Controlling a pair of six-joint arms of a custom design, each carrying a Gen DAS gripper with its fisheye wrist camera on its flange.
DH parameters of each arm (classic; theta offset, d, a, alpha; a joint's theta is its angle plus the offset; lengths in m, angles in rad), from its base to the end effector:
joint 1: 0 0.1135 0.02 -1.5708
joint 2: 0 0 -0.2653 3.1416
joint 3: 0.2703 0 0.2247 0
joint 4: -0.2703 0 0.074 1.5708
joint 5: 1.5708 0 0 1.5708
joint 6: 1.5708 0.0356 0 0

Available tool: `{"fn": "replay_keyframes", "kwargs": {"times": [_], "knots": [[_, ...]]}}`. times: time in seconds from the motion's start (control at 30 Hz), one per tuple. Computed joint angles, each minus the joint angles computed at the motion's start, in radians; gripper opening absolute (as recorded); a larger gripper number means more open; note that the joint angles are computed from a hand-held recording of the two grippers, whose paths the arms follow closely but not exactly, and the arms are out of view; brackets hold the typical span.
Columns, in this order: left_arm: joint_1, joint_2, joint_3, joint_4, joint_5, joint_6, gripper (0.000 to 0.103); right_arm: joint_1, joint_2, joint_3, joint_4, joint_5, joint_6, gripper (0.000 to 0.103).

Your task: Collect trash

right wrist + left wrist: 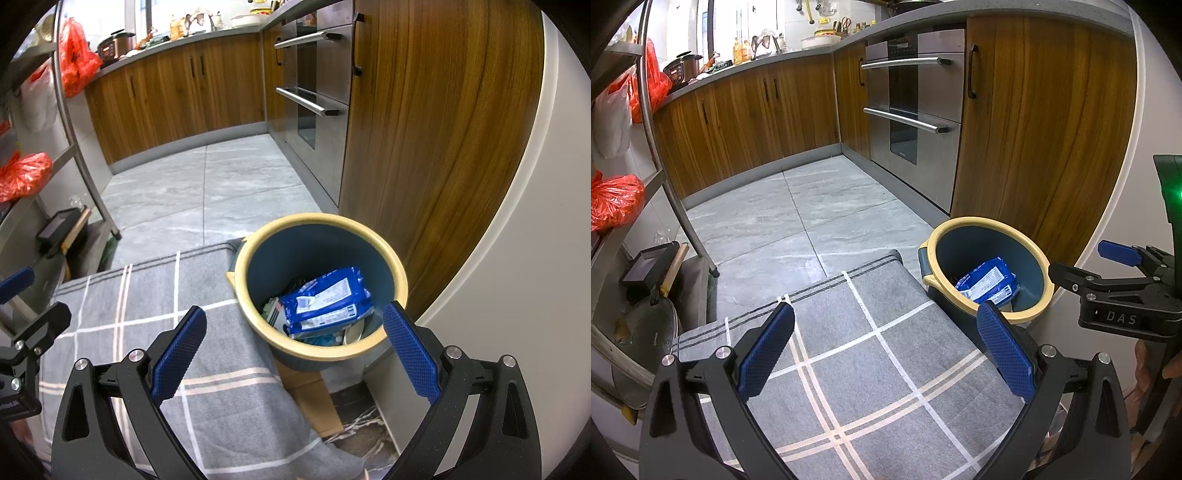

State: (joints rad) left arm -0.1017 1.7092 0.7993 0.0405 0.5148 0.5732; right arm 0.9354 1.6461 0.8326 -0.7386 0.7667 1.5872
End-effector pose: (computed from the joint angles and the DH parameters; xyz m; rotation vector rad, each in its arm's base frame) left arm 0.3013 -0.0484 0.1619 0.9791 2.1155 -0.3957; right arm 0.1589 0.1738 0.1623 0.7744 2.2632 -0.2725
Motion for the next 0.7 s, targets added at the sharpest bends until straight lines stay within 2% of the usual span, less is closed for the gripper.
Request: {"fn": "replay_keyframes", "kwargs": {"times": [0.7], "knots": [[0.001, -0.005, 0.0, 0.002, -0.003, -0.004, 0.097, -0.001, -0.005, -0.005, 0.002, 0.0, -0.003, 0.096]]}}
